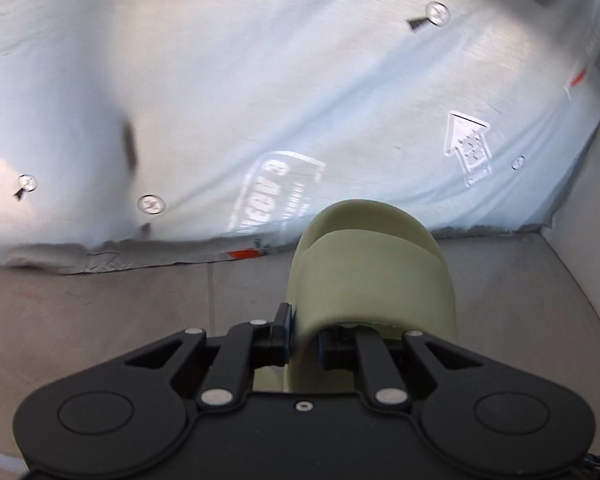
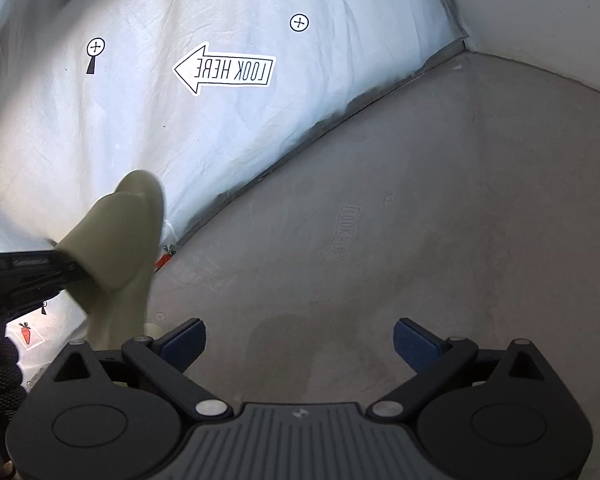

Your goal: Organize scattered shoes

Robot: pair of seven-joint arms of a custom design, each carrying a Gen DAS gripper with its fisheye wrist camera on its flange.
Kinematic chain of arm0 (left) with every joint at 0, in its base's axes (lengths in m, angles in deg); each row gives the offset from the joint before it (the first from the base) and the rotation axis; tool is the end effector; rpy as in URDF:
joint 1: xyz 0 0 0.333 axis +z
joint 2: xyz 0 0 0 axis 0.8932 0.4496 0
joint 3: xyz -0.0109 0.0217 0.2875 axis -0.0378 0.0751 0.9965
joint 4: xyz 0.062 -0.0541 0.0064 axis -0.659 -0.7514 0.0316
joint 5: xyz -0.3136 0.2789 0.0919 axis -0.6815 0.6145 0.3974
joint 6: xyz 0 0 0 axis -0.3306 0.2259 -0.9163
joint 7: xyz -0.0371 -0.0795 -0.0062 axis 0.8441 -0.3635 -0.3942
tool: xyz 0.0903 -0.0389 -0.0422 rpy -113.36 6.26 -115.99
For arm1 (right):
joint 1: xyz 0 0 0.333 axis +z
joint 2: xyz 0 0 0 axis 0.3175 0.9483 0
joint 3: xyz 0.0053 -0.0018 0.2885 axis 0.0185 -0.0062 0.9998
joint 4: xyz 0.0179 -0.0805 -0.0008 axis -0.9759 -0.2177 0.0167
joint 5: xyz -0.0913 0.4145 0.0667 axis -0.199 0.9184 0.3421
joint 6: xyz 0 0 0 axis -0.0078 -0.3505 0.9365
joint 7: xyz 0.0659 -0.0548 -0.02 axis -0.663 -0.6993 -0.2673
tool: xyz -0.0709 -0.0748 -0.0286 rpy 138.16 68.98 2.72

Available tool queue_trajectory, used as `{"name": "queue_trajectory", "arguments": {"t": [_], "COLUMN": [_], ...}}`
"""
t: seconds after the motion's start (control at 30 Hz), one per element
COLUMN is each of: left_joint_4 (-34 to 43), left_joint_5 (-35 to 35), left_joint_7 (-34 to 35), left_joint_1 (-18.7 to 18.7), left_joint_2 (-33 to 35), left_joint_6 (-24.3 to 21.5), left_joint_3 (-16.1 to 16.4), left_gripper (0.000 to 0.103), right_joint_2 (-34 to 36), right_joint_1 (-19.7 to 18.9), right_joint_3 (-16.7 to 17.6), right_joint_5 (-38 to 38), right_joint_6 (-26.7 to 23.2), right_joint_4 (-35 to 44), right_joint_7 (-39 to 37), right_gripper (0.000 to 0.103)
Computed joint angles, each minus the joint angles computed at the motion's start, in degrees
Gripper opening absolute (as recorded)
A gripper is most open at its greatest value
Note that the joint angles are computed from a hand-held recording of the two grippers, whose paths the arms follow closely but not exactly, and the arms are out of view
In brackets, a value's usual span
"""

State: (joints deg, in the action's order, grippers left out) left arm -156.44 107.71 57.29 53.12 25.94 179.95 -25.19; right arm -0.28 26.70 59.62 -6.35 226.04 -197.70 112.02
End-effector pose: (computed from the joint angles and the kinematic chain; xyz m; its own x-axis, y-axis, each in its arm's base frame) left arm 0.7119 -0.1798 0.4558 -0.0130 -0.9933 0.1150 -0.6708 -0.0766 -0.7377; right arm 0.5759 0.0164 0.3664 -0.1925 -0.8234 -0.5338 -0.6452 0.5161 -0.5634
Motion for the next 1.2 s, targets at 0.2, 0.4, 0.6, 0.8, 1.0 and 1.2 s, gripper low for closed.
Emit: {"name": "queue_trajectory", "arguments": {"t": [0.2, 0.4, 0.6, 0.8, 1.0, 1.2], "left_joint_4": [-12.65, -16.07, -9.3, -9.14, -18.13, -33.51], "left_joint_5": [13.04, 9.55, 3.53, 3.23, -5.26, -5.07], "left_joint_7": [-17.59, -21.51, -18.19, -15.08, -1.53, -1.5], "left_joint_1": [0.38, 7.25, 9.21, 8.56, 12.99, 14.88], "left_joint_2": [-9.74, -9.58, -1.46, 0.29, -6.76, -19.74], "left_joint_6": [-3.46, -1.78, -3.61, -1.99, 3.85, 9.05], "left_joint_3": [7.67, 5.0, 2.92, 3.79, 0.99, 3.03], "left_gripper": [0.014, 0.015, 0.015, 0.02, 0.059, 0.066], "right_joint_2": [0.06, -2.6, -6.18, -5.88, 0.04, 13.0], "right_joint_1": [1.59, 4.82, 9.79, 13.41, 14.09, 11.66], "right_joint_3": [1.21, 2.56, 3.39, 3.5, 4.71, 7.39], "right_joint_5": [-2.73, -7.55, -12.48, -25.3, -32.69, -39.3], "right_joint_6": [-0.75, -1.18, 0.69, 0.76, -6.13, -19.27], "right_joint_4": [1.1, -0.03, -2.72, -3.25, 3.94, 19.2], "right_joint_7": [0.59, 6.74, 13.05, 22.87, 23.41, 22.35], "right_gripper": [0.1, 0.1, 0.1, 0.1, 0.1, 0.062]}}
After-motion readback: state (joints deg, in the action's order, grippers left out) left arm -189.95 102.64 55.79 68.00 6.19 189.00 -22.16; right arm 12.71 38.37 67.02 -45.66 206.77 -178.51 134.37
